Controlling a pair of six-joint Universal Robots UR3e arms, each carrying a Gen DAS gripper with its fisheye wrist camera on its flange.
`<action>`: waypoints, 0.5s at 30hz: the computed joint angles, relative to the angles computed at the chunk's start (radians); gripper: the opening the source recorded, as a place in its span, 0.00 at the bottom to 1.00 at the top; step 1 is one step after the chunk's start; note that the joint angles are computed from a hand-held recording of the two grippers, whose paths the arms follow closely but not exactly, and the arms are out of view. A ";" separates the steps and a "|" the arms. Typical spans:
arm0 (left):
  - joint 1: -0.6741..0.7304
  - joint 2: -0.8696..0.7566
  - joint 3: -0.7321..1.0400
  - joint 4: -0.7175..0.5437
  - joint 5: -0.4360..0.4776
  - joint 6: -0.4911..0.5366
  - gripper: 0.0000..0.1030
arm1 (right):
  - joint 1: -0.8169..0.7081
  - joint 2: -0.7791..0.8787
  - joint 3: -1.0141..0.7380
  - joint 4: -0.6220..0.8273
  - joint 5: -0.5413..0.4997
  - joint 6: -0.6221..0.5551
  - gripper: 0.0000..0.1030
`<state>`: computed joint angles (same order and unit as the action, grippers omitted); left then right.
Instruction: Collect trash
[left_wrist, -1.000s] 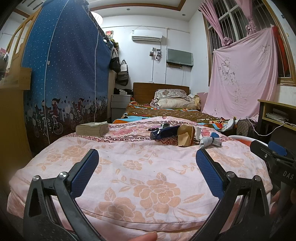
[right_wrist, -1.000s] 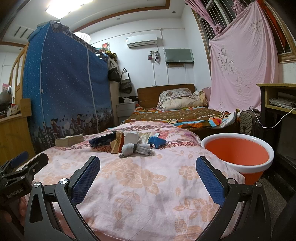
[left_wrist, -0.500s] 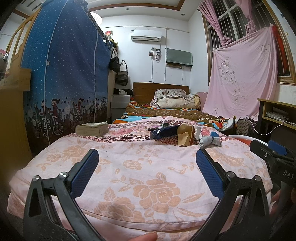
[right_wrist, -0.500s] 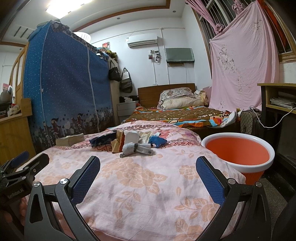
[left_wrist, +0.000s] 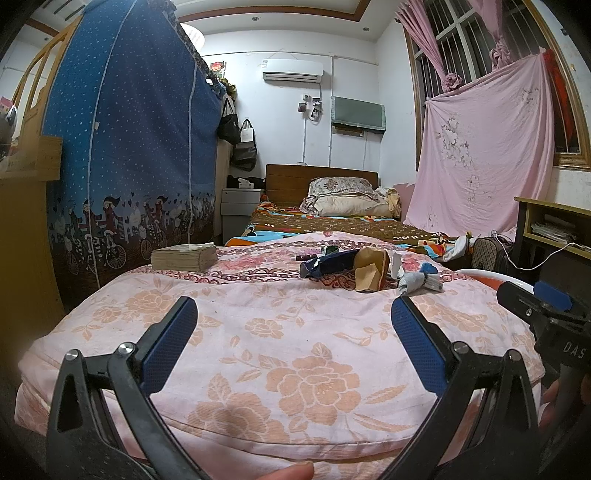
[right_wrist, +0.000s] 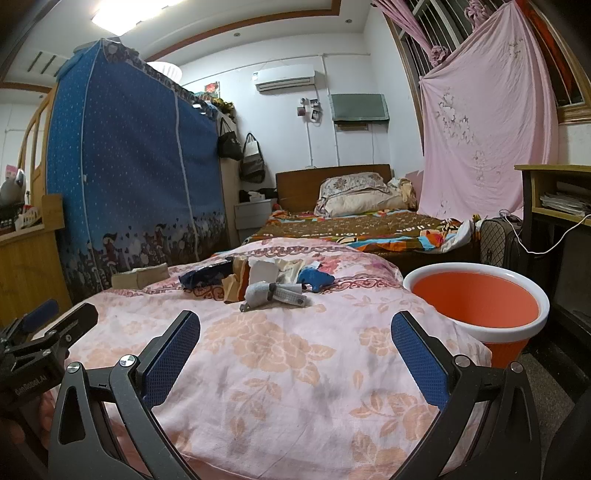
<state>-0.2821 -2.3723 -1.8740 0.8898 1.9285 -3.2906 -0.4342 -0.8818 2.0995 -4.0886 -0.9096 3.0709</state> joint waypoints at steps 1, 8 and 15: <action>0.000 0.000 0.001 0.001 0.001 -0.001 0.89 | 0.000 0.000 -0.001 -0.001 -0.001 0.001 1.00; 0.014 0.012 -0.002 0.033 0.003 0.000 0.89 | -0.003 0.008 -0.018 -0.023 0.017 0.028 1.00; 0.071 0.041 0.052 -0.005 -0.023 0.012 0.89 | 0.012 -0.022 -0.156 0.048 0.019 0.074 1.00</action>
